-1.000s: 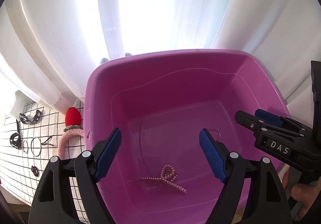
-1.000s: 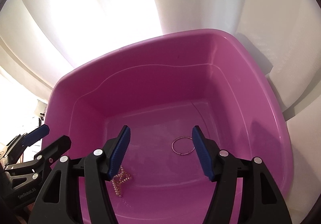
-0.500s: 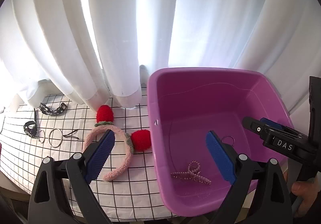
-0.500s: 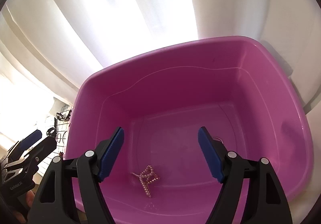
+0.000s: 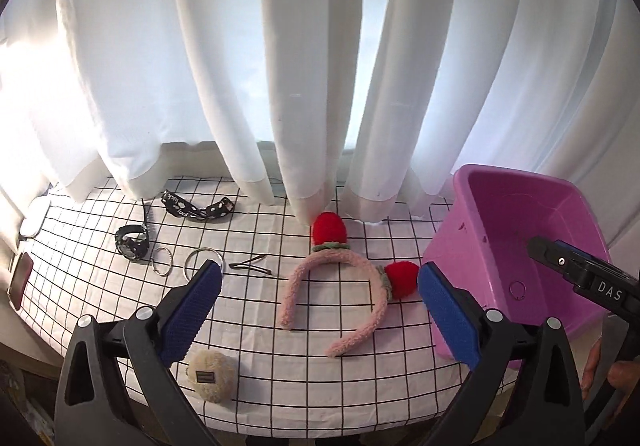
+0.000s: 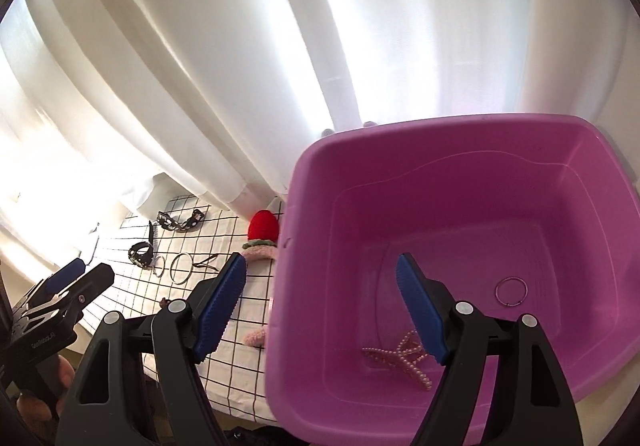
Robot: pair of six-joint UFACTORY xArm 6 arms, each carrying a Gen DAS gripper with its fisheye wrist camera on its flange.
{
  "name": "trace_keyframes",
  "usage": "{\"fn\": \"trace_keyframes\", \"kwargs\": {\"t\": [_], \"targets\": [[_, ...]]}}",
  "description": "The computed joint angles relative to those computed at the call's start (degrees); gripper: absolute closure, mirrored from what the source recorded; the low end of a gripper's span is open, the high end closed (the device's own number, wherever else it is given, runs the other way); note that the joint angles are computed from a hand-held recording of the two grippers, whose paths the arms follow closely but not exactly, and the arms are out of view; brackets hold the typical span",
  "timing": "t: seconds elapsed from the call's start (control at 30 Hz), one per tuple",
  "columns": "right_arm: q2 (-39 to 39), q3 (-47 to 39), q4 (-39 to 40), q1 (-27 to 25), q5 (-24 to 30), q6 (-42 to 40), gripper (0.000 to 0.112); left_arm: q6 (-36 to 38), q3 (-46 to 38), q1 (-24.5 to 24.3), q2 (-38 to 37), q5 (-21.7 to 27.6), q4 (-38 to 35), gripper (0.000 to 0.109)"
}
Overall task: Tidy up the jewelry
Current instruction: 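Move both open tools back from the basin over the table, then grasp the beige pom-pom keychain with the left tool while the right tool grasps the pink headband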
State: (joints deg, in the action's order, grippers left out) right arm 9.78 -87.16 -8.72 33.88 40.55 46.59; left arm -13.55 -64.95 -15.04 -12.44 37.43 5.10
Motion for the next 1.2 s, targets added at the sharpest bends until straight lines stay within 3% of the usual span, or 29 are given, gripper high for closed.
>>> {"fn": "trace_keyframes", "kwargs": {"t": [0.33,0.63,0.8,0.93,1.07,1.2], "targets": [[9.35,-14.16,-5.81,8.21,5.79,8.79,0.035,15.23,6.53,14.94,-4.7,0.17,-9.64,0.012],[17.9,-25.31,-8.36,13.92,13.13,15.85,0.035,28.55,10.18,23.15,-4.16,0.75,-16.66,0.012],[19.82,-26.28,-9.35,16.07,15.14,20.13,0.035,35.27,12.86,24.85,-3.96,1.89,-20.42,0.012],[18.69,-21.9,-8.97,16.5,13.53,22.46,0.035,37.31,16.64,24.63,-5.17,1.19,-21.39,0.012],[18.13,-17.91,-7.55,16.45,11.58,22.06,0.035,36.69,20.55,23.39,-6.66,1.0,-21.97,0.012],[17.36,-12.88,-5.91,15.55,8.17,20.43,0.035,32.59,25.26,20.99,-8.32,-2.71,-20.66,0.012]]}}
